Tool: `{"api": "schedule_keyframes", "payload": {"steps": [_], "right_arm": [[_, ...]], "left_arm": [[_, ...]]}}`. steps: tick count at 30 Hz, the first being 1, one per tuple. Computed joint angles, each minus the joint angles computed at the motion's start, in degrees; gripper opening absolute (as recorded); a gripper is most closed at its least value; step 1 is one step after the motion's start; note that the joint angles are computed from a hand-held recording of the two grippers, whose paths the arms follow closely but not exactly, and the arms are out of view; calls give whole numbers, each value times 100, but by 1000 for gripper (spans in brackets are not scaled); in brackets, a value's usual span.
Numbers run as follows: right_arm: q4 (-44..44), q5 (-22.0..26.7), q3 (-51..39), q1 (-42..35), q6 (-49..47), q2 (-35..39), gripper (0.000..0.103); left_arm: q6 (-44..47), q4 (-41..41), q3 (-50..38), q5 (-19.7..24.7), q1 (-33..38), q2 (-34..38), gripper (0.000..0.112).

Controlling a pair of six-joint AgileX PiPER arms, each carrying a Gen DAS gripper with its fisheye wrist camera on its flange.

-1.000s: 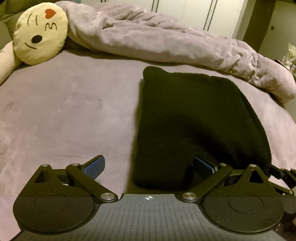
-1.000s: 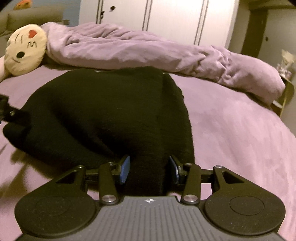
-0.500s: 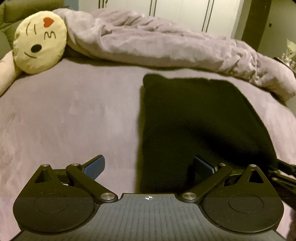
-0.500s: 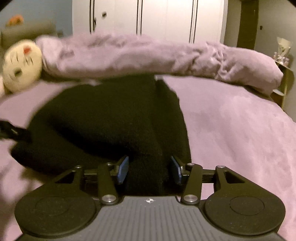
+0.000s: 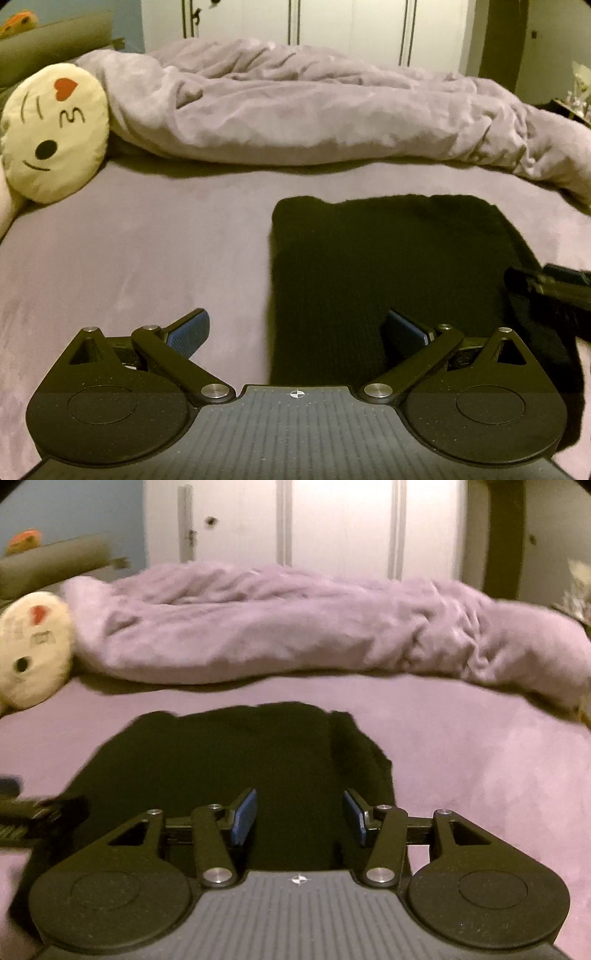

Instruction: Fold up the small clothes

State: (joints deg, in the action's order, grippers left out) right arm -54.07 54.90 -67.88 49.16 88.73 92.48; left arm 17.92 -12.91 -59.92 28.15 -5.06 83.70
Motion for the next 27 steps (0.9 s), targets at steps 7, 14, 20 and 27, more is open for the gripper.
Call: {"api": "schedule_keyframes", "payload": {"steps": [7, 14, 20, 27], "right_arm": [[686, -2590, 517, -1553, 198, 4, 25], [-698, -575, -135, -727, -205, 792, 9], [-771, -142, -297, -543, -568, 1263, 10], [-1149, 676, 348, 642, 763, 234, 18]], "left_arm": [[262, -389, -212, -73, -16, 436, 103], [278, -576, -271, -120, -160, 579, 103], [376, -854, -210, 163, -15, 485, 103], [738, -1096, 309, 159, 285, -235, 103]]}}
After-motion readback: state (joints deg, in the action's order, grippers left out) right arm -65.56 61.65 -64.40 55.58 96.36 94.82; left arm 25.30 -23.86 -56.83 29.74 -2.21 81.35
